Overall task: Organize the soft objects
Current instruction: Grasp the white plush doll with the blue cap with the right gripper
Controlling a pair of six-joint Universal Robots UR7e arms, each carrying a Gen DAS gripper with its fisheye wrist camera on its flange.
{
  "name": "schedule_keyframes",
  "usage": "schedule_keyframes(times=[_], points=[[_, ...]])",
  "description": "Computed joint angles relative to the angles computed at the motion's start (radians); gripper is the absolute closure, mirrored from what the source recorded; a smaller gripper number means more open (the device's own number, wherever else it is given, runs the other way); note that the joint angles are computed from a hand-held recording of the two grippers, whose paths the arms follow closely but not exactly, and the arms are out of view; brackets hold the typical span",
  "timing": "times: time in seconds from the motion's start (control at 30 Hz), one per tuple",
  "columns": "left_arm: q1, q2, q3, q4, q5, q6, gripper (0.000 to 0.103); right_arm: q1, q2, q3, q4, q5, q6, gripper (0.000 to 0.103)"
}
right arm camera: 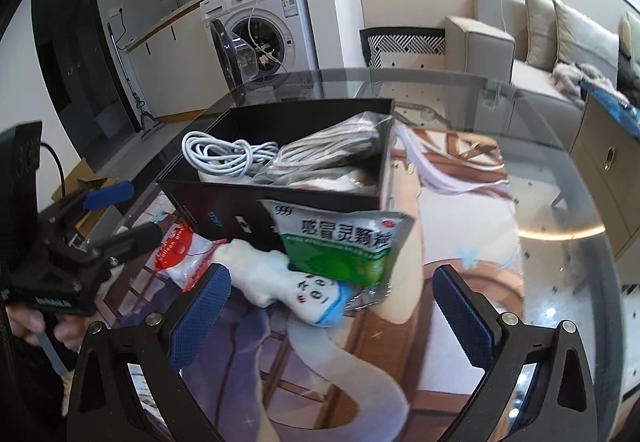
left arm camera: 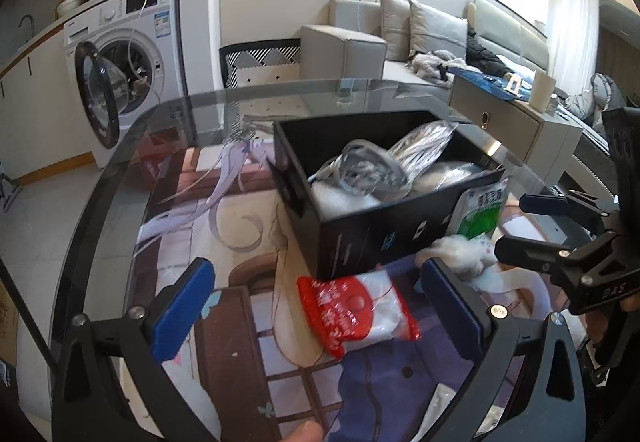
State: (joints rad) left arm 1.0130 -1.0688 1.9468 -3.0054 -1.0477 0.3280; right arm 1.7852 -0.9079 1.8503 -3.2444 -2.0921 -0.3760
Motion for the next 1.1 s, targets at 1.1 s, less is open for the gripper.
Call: schedule_keyframes(times=[1.1], points=[[0.025, 0.008, -0.026, 0.064, -0.011, -0.052, 0.000, 0.008, 0.071, -0.051, 0.058, -0.039, 0.166, 0.001]])
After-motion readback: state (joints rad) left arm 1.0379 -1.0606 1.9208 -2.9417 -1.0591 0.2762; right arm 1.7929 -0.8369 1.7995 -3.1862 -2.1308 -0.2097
